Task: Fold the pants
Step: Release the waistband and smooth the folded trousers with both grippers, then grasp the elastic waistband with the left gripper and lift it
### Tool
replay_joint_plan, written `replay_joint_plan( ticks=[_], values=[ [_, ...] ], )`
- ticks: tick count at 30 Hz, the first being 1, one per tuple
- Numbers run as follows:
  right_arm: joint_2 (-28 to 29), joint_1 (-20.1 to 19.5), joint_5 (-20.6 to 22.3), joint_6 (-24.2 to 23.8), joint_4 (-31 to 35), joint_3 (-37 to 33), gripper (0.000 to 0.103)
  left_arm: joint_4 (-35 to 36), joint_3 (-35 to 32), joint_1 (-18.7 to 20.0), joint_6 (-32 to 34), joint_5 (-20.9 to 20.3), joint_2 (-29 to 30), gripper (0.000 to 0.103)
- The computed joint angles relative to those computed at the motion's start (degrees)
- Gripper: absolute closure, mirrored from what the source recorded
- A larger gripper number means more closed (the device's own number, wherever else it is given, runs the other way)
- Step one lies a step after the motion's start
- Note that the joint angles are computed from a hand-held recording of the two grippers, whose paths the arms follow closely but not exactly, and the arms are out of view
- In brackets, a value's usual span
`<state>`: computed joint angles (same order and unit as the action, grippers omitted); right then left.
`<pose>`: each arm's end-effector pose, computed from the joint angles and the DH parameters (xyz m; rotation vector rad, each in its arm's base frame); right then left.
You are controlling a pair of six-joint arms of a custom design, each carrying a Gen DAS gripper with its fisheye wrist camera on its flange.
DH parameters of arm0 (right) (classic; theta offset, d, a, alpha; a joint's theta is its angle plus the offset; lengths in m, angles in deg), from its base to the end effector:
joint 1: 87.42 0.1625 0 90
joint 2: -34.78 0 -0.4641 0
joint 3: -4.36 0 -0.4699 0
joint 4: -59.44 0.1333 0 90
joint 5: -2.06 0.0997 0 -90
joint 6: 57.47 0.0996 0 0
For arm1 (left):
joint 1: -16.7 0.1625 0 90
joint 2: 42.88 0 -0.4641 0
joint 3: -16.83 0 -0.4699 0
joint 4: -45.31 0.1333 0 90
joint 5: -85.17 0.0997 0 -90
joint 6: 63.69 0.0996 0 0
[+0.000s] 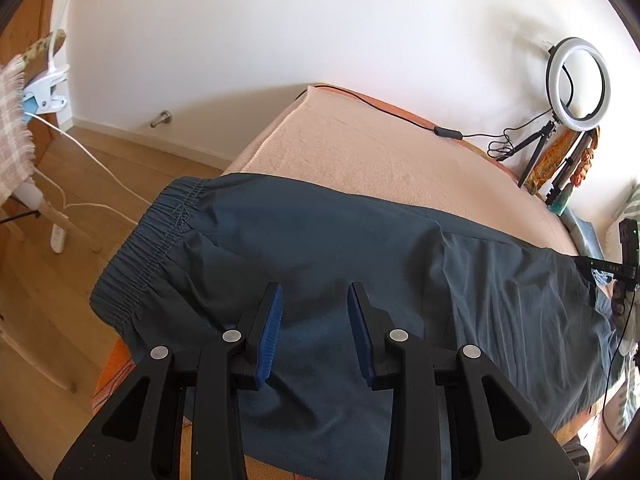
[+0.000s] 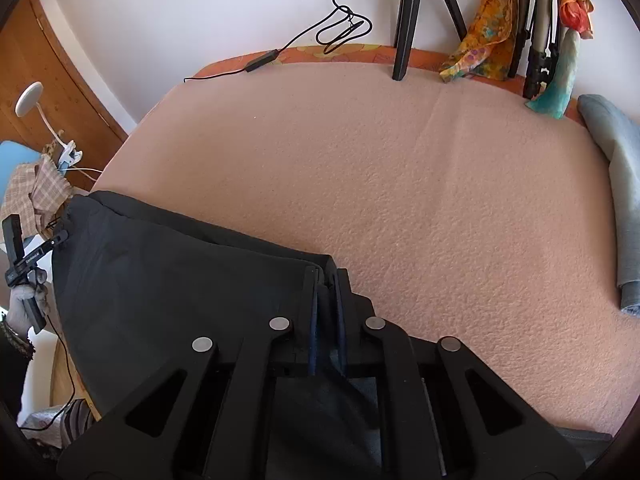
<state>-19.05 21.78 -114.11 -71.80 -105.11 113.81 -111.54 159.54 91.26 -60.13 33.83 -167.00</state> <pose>0.3023 -0.5963 0.0971 0.6692 -2.5790 0.4698 0.1061 -0.3503 0.4195 0.0235 2.3605 -1.1237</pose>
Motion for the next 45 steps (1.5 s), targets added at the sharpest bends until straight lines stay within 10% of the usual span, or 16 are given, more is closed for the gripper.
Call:
replay_joint_plan(
  ticks=[10, 17, 26, 35, 45],
  values=[
    [3.46, -0.09, -6.26, -0.1, -3.04, -4.98, 0.097, -3.78, -1.77, 1.83, 2.88, 2.96, 4.45, 0.071],
    [1.32, -0.15, -3.35, 3.11, 0.09, -3.29, 0.082, -5.27, -4.3, 4.55, 5.6, 3.66, 4.51, 0.071],
    [-0.18, 3.58, -10.31, 2.54, -2.39, -0.53, 0.078, 1.8, -5.41, 6.22, -0.91, -6.73, -4.92, 0.045],
    [-4.39, 8.24, -6.36, 5.66, -5.72, 5.11, 0.061, 5.86, -7.23, 19.61, -11.25, -25.92, -6.63, 0.045],
    [-5.95, 13.26, -4.79, 8.36, -6.38, 7.89, 0.06, 3.58, -8.07, 26.89, -17.28, -34.83, -1.88, 0.045]
  ],
)
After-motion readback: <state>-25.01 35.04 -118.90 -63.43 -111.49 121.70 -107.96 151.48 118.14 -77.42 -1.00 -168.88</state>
